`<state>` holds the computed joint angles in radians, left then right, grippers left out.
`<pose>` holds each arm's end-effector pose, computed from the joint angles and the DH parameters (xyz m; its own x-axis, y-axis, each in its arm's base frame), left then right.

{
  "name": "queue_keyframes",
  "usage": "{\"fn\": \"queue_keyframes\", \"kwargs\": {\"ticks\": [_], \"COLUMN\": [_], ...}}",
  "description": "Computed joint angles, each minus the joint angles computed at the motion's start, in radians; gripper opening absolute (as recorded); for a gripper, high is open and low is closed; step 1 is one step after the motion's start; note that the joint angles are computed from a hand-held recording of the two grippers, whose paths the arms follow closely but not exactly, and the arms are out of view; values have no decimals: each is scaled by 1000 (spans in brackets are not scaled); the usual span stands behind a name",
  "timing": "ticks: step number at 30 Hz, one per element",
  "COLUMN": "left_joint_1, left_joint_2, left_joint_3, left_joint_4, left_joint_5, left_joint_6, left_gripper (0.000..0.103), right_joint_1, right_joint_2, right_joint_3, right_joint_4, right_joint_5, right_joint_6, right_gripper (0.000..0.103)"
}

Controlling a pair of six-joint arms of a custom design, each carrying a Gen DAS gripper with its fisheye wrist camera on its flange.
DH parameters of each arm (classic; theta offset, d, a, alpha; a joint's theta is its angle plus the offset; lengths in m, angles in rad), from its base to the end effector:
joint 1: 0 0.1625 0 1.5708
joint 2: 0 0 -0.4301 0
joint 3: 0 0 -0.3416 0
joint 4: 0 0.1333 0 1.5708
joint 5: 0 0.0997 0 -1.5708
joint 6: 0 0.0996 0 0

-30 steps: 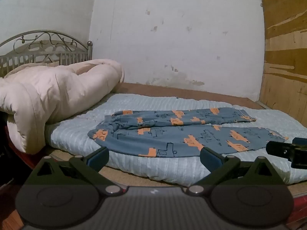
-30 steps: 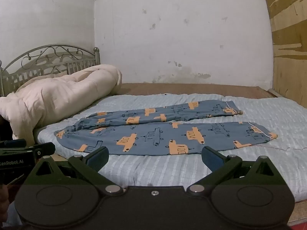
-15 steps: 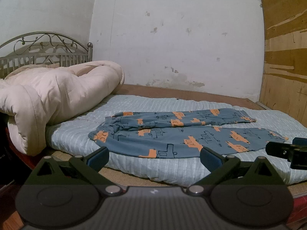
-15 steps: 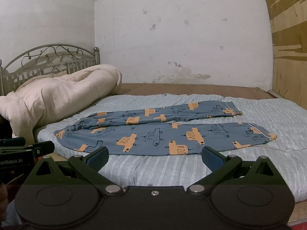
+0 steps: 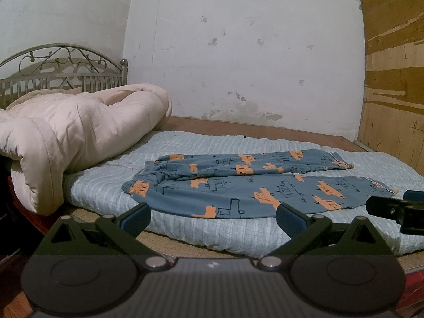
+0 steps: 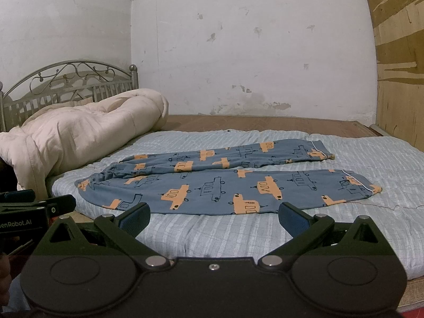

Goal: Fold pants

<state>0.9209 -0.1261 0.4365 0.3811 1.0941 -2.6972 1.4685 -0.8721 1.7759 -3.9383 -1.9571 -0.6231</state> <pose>-0.3153 -0.7106 -0.0210 -0.6659 0.4496 -0.5953 0.7444 0.3482 -0.5697 0.0350 -0.5971 0.3127 -0.7236 0.3174 0.6129 -0.5065 0.3590 -0.7839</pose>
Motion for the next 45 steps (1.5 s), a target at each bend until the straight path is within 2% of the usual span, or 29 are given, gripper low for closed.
{"fn": "queue_keyframes", "kwargs": {"ticks": [45], "left_joint_1": [-1], "left_joint_2": [-10], "left_joint_3": [31], "left_joint_4": [-23], "left_joint_5": [3], "left_joint_6": [5], "left_gripper": [102], "right_joint_1": [3], "right_joint_2": [-3], "right_joint_3": [5], "right_joint_4": [0], "right_joint_5": [-1], "right_joint_6": [-2], "right_gripper": [102]}}
